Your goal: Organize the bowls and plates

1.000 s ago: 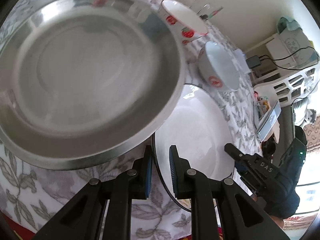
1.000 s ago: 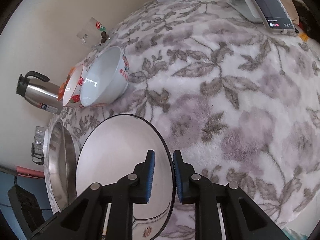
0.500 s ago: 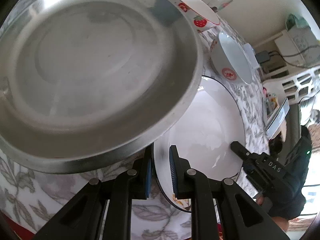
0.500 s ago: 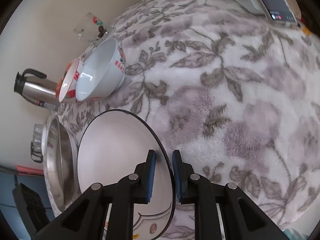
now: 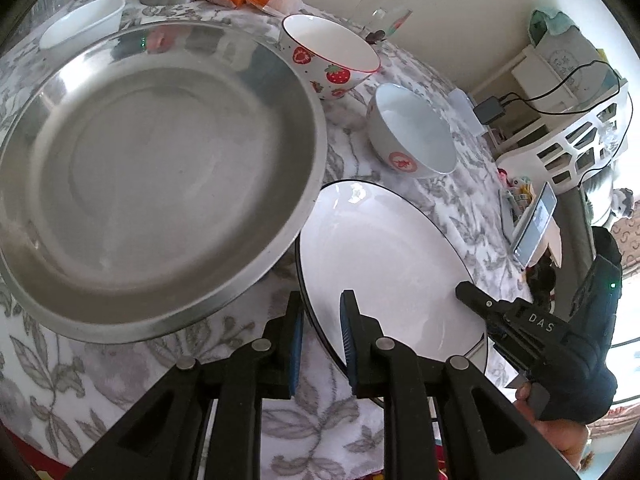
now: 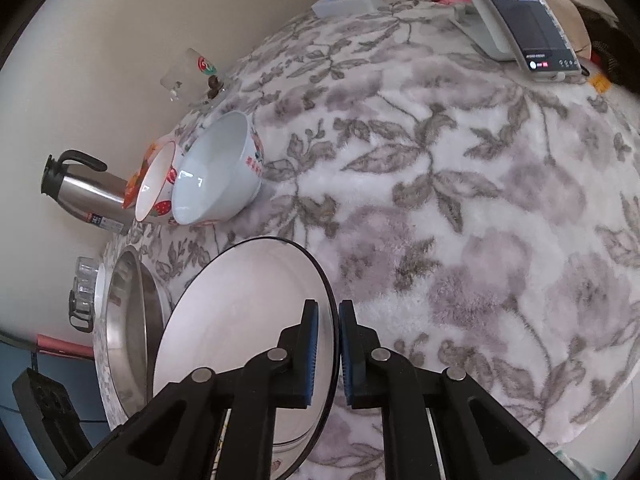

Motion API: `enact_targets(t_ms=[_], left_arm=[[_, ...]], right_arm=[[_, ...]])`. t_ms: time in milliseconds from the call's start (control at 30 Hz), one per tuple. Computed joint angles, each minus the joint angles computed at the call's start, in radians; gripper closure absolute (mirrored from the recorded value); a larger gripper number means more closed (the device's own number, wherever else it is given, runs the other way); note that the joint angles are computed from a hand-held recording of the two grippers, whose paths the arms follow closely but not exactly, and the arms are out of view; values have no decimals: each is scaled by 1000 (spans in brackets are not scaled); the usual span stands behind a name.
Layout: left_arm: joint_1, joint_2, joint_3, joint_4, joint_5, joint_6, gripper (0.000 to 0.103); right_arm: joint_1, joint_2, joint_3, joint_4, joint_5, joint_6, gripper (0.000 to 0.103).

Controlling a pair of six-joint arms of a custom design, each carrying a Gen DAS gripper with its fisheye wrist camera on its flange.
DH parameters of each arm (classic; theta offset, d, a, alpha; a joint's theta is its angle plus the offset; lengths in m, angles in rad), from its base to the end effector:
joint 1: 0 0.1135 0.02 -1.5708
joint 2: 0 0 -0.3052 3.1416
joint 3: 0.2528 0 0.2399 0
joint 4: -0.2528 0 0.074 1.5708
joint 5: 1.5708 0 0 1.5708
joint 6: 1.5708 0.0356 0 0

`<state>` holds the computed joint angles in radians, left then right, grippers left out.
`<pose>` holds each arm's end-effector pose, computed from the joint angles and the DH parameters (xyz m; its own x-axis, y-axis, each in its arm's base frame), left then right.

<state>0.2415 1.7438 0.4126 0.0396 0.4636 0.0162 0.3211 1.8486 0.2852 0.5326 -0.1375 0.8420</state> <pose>0.2127 0.0360 0.1010 -0.9348 -0.2153 -0.2825 -0.0791 0.9016 -0.4253 0.2087 0.0746 0.0815 -0.8251 0.5043 -0.2547 0.3544 0.8131 0.4618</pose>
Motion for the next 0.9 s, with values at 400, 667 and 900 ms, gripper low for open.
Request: enact_targets(t_ms=[400,667,900], left_arm=[[38,-226,4,-90,76,21,84],[202,-304,100,-252,150,131,84],[317,-253,181,-332,193,188,85]], right_arm=[[88,-277,-33,-53,136,-6,92],[215,-292,13,-27,228,1,92],[335,-264,85,-47,304,30,92]])
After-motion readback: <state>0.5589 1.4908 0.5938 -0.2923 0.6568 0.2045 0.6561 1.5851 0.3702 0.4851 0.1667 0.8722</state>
